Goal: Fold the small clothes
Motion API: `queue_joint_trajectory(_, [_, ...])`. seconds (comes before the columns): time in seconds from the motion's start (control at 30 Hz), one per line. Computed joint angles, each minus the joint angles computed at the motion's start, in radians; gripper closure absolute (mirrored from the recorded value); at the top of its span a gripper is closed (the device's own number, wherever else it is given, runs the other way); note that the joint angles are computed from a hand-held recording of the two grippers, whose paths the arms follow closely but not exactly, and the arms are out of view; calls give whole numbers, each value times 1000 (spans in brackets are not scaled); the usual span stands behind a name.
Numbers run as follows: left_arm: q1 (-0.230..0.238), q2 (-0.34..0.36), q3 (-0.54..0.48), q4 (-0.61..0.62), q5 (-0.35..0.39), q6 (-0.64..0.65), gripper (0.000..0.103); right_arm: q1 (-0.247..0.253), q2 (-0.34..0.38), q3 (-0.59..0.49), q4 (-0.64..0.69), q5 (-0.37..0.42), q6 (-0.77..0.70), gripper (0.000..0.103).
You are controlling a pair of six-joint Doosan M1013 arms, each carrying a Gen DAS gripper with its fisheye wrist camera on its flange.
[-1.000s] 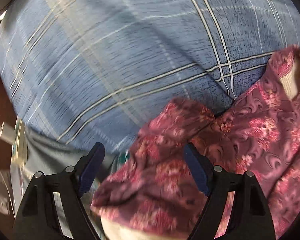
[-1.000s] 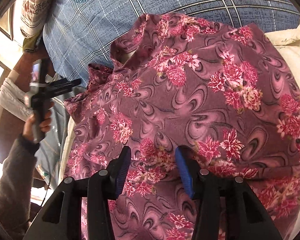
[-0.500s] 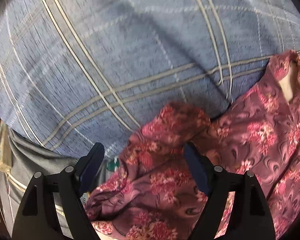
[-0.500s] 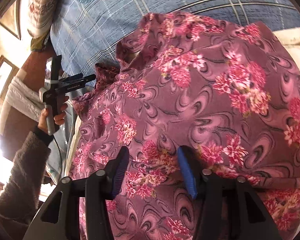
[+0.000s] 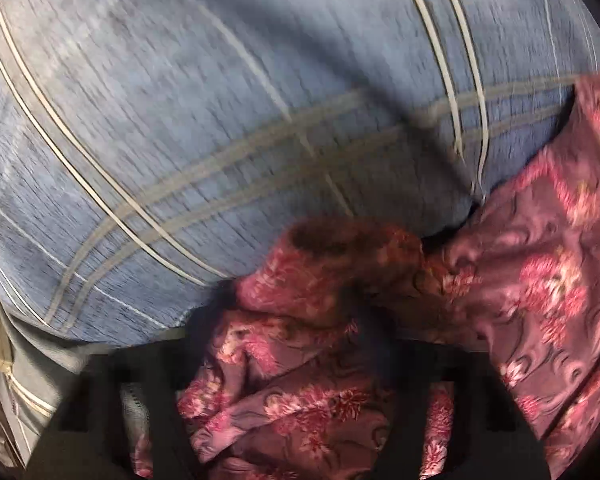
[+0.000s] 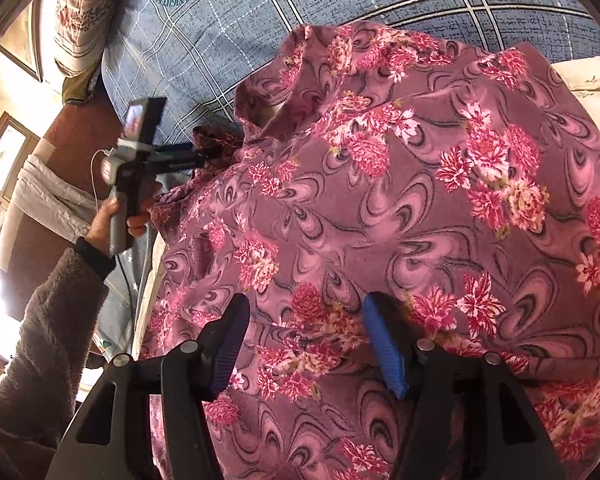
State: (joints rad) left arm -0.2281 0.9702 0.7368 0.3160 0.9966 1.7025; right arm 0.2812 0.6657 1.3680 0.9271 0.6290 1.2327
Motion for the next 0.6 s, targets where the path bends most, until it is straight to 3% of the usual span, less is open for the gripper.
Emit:
queue_joint_trajectory(0.03, [8,9,-17,-32,20,-6,81,0,-1,2,5,-2,-5,42])
queue_joint_trajectory(0.13, [28,-15,6,-91,-26,-64,87,-1,-3,9,17,-9,-11,42])
queue_joint_trajectory(0.37, [104,-227,291,-271,-311,-186,88,6,-16,23,-15,-39,36,43])
queue_joint_trajectory(0.5, [170,-325,399,-289,-393,-315,88,18,-26,24,-84,-58,119,42])
queue_joint_trajectory(0.6, [204,-386,464,-211,-420,-501,88,28,-32,22,-120,-64,165,41])
